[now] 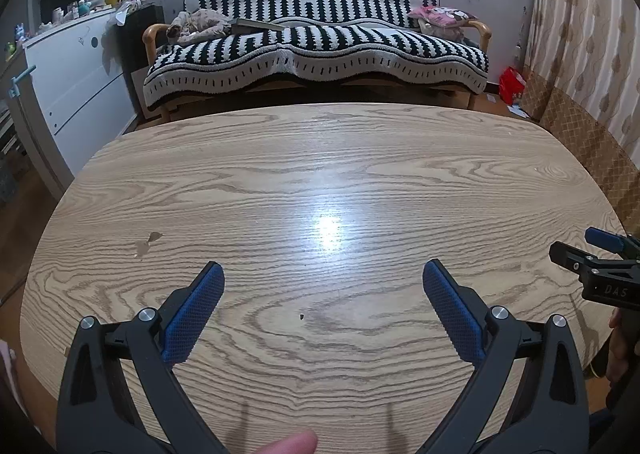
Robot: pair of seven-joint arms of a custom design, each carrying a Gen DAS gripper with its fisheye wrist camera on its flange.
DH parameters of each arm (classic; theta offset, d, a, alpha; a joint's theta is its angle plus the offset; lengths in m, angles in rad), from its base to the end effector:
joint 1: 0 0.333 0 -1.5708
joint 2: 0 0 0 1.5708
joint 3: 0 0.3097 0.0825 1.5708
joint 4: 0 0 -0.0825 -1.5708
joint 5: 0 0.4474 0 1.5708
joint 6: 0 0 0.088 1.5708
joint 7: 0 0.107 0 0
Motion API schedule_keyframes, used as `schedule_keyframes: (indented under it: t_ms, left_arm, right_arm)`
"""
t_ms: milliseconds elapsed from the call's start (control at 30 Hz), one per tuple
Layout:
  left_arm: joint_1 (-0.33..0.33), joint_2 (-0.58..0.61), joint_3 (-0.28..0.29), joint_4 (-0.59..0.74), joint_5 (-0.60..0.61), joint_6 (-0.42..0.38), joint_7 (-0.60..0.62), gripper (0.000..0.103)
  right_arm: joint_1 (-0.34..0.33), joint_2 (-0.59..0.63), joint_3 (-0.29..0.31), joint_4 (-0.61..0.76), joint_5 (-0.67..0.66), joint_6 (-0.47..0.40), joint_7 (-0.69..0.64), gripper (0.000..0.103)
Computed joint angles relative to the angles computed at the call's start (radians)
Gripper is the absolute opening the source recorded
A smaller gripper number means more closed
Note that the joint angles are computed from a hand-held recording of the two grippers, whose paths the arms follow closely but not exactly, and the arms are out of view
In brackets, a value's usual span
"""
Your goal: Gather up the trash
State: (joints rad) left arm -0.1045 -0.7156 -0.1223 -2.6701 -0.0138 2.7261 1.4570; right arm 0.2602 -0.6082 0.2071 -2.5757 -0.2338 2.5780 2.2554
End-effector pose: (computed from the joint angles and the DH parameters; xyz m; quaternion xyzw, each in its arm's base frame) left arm 0.4319 -0.1004 0.5124 -0.6199 0.6888 -0.2836 0.2466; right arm 0.4176 0.2173 0.4935 -0.6499 0.6880 -0.2058 0.2487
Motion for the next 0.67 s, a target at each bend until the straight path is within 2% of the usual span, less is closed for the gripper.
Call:
schedule_keyframes:
  t_ms: [200,300,667]
  left_arm:
    - [0.000,-0.008,0.004,-0.005,0.007,0.004,0.009,0.097]
    - [0.015,-0.019,-0.011,-0.011,0.022,0.013,0.001,0.097]
    - [0.001,-0.005,0.015,0.003,0.004,-0.006,0.032,0.097]
  right_arm:
    - [0.005,-0.009,-0.006,-0.009,0.005,0.000,-0.010,0.094]
    - [0.003,-0.008,-0.004,-0.008,0.004,0.000,-0.009,0.095]
    - [0.004,-0.012,-0.006,-0.011,0.008,-0.002,-0.017,0.095]
